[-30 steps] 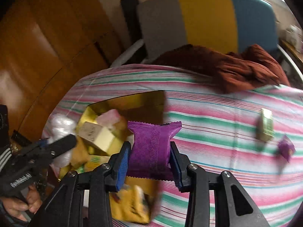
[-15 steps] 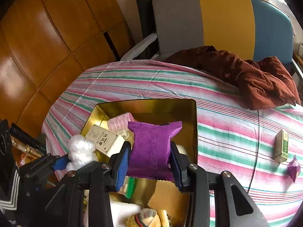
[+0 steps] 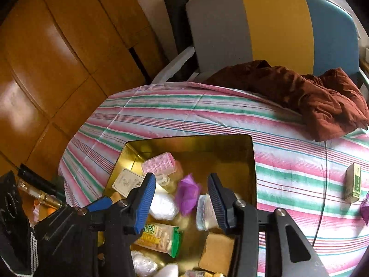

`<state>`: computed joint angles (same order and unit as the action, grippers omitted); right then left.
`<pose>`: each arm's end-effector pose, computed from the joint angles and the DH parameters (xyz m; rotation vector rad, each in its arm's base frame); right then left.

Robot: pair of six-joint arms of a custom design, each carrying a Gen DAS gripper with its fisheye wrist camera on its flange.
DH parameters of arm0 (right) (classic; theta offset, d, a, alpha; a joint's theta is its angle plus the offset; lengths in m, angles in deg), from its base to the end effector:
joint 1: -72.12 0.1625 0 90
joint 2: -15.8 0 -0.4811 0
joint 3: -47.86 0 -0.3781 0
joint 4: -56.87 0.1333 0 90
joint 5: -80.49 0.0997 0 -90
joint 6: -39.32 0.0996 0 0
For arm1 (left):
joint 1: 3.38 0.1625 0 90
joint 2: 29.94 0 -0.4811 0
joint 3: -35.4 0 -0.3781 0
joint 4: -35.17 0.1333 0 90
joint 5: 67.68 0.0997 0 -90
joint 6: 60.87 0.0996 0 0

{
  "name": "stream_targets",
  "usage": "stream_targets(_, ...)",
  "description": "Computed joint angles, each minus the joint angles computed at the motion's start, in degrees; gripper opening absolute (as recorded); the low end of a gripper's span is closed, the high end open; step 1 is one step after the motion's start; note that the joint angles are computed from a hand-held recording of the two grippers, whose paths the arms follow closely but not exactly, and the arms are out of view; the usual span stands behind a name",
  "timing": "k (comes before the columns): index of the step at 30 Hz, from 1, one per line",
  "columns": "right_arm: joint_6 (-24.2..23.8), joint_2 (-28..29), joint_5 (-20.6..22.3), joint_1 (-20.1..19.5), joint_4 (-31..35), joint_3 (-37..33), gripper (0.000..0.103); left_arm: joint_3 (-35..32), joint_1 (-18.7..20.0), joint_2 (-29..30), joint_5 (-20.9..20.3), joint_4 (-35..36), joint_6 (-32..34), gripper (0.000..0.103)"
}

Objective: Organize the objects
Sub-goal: 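Carry the cotton bag and purple snack over the tray and open both tools, then withdraw both tools from the tray toward the green box and purple snack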

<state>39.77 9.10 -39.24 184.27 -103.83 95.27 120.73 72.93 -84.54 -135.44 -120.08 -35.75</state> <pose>0.4148 -0.7964 -0.0531 0.3100 -2.6065 0.8239 -0.0085 -0.7576 0.3420 0.7147 2.5072 -0.7536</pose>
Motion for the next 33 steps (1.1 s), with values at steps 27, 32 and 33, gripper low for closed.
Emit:
stream_targets(27,-0.86,-3.28,-8.90,2.48,-12.06,13.98,0.058,7.99,-0.78,-4.27,2.19,-9.25,2.84,0.075)
stream_targets(32,-1.95,-3.64,-10.84,3.19,-14.86,16.26,0.059,10.10,-1.31,-5.32,2.39,-12.03,4.83,0.077)
stream_targets(33,-2.06,-3.79,-11.23,3.33,-15.48,16.77,0.059,10.47,-1.44,-5.51,2.31,-12.42,5.17,0.077)
